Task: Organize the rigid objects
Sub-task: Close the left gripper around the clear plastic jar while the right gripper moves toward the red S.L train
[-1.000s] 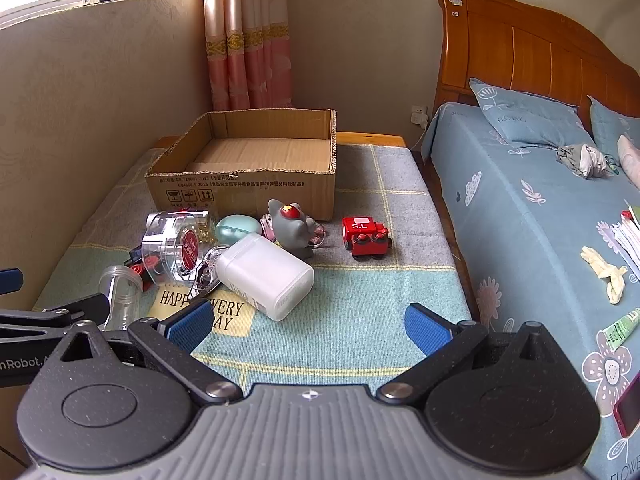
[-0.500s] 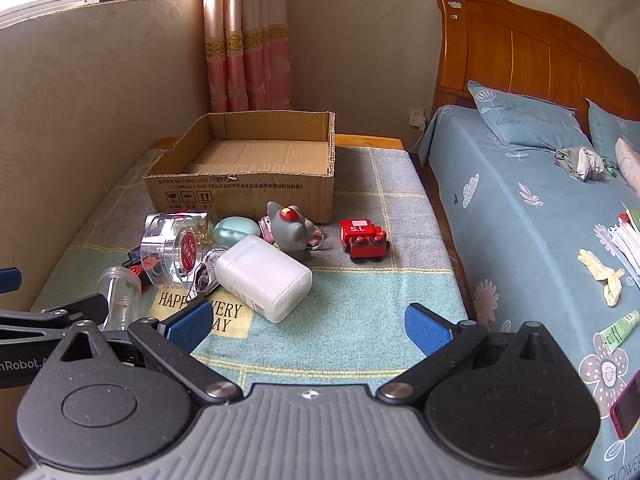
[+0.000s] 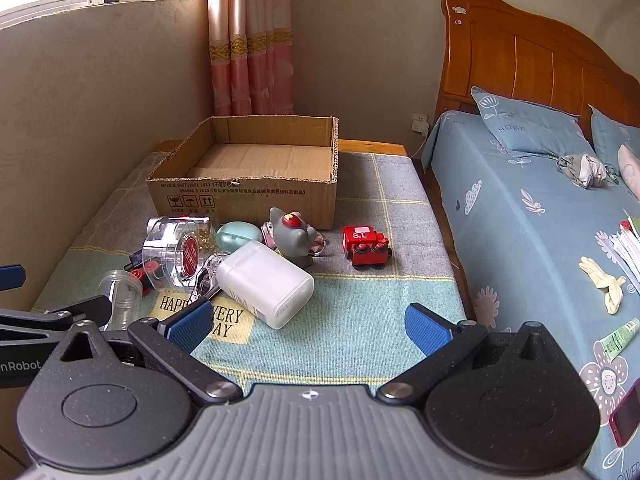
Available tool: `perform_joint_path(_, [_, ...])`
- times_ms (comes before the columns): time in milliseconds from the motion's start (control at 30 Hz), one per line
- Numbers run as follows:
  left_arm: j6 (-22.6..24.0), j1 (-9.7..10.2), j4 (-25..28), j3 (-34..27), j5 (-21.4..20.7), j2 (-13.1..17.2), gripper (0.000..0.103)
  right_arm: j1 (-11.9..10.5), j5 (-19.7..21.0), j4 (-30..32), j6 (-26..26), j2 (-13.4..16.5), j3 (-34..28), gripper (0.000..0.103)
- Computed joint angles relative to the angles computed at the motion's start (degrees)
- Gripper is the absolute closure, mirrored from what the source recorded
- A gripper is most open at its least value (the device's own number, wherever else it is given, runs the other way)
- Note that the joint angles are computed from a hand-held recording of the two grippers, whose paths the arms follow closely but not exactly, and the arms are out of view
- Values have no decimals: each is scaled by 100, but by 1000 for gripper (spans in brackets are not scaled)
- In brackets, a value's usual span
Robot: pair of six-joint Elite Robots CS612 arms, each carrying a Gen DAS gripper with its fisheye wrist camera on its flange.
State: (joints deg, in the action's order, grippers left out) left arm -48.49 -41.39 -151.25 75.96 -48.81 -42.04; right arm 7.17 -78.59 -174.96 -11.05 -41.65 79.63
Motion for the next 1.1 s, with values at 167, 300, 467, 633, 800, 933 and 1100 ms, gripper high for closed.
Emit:
perform_joint_path(167, [232, 25, -312, 68, -83, 15, 1, -17, 91, -59, -54, 35, -25, 0])
perform_joint_path(300, [471, 49, -478, 119, -132, 36, 1, -42, 234, -138, -99, 93, -76, 0])
perform_joint_path(467, [611, 105, -618, 181, -283, 73, 1, -94, 505, -202, -195, 194, -142, 0])
perform_joint_path(633, [705, 183, -523, 176, -516, 145, 1, -124, 608, -12, -228, 295, -254, 0])
perform_joint_path(800, [639, 273, -426, 183, -770, 206, 1, -130, 599, 192, -241, 394, -390, 0])
perform_joint_path(933, [557, 361, -464, 195, -1062, 256, 1, -124, 622, 341, -246, 456, -494, 0])
perform_joint_path(1100, [394, 410, -237, 175, -1242, 292, 1, -97, 649, 528, -330, 519, -609, 0])
